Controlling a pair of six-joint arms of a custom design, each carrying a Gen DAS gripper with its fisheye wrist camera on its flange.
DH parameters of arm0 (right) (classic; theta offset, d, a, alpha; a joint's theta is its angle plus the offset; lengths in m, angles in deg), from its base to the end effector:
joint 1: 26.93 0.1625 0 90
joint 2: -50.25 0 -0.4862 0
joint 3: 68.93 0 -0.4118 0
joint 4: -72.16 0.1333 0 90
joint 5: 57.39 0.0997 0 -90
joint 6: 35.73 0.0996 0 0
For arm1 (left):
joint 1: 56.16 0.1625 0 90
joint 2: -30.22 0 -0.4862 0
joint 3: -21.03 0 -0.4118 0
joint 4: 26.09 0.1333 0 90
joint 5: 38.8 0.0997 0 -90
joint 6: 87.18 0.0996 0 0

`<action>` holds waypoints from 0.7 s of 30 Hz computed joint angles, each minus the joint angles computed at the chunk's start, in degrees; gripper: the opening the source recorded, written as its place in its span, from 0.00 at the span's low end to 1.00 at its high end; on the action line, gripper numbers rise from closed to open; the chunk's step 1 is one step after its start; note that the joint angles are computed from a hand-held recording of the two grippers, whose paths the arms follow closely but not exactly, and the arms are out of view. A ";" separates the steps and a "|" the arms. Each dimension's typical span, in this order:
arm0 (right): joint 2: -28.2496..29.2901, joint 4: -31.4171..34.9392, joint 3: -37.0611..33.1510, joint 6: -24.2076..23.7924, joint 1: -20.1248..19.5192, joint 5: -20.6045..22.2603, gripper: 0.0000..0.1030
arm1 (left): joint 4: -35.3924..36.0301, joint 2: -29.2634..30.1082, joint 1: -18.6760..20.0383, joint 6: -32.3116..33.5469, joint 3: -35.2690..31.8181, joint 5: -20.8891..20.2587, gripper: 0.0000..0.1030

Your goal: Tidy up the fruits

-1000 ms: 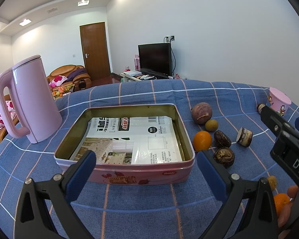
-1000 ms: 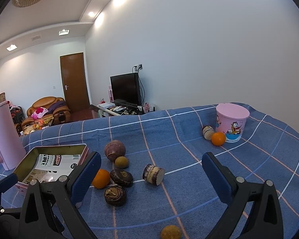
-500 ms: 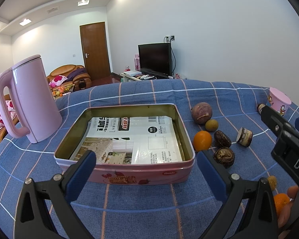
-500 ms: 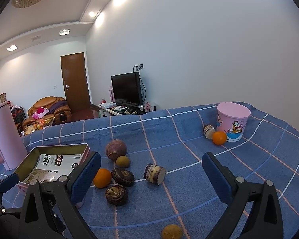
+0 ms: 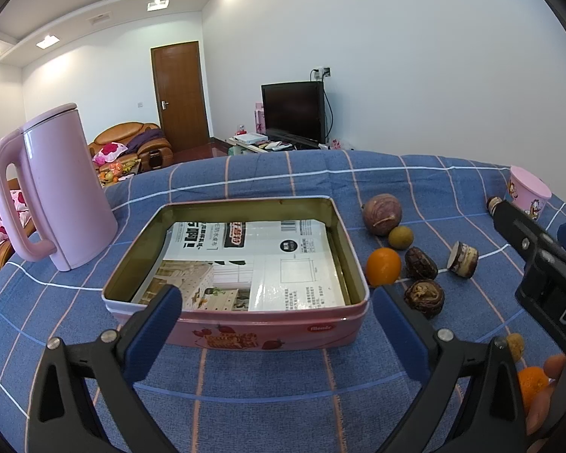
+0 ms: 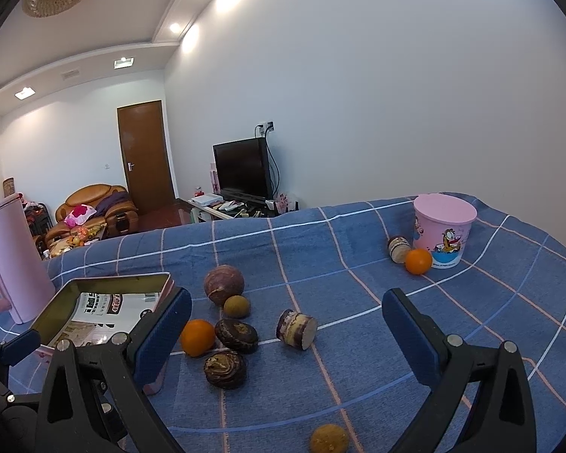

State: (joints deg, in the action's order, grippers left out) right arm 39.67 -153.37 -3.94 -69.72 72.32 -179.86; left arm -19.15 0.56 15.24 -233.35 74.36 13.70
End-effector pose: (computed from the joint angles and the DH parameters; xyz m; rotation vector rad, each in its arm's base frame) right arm 0.2100 -0.7926 0.0024 0.2595 -1.9382 1.4680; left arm -0.0768 -0.8361 0.1117 0.5742 2.1050 -1.1145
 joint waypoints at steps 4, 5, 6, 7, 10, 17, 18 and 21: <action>0.04 0.01 -0.10 0.03 -0.03 0.08 0.99 | 0.03 0.03 -0.01 -0.05 -0.04 -0.02 1.00; 0.06 -0.02 -0.14 0.02 -0.05 0.14 0.99 | -0.05 -0.03 0.00 -0.01 0.07 0.01 1.00; 0.06 0.00 -0.14 0.04 -0.06 0.18 0.99 | -0.05 -0.03 0.00 -0.01 0.07 0.01 1.00; 0.02 0.03 -0.07 0.08 -0.07 0.18 0.99 | -0.05 -0.03 0.00 -0.01 0.07 0.01 1.00; -0.05 0.03 0.10 0.19 -0.09 0.34 0.99 | -0.02 -0.02 0.02 0.01 0.04 0.06 1.00; -0.44 -1.57 1.12 0.18 -0.18 1.16 0.99 | 1.42 0.53 0.14 -0.82 -1.13 -0.02 1.00; -0.45 -1.95 1.19 0.00 -0.15 1.06 0.99 | 1.79 0.64 0.18 -1.02 -1.41 0.02 1.00; -0.63 -4.39 1.77 -0.68 -0.07 0.93 0.99 | 1.78 0.69 0.20 -1.18 -1.43 -0.26 1.00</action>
State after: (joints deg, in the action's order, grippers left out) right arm 39.04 -157.75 -2.17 -70.40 72.25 -178.94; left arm -17.37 1.25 15.44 -234.53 72.93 13.43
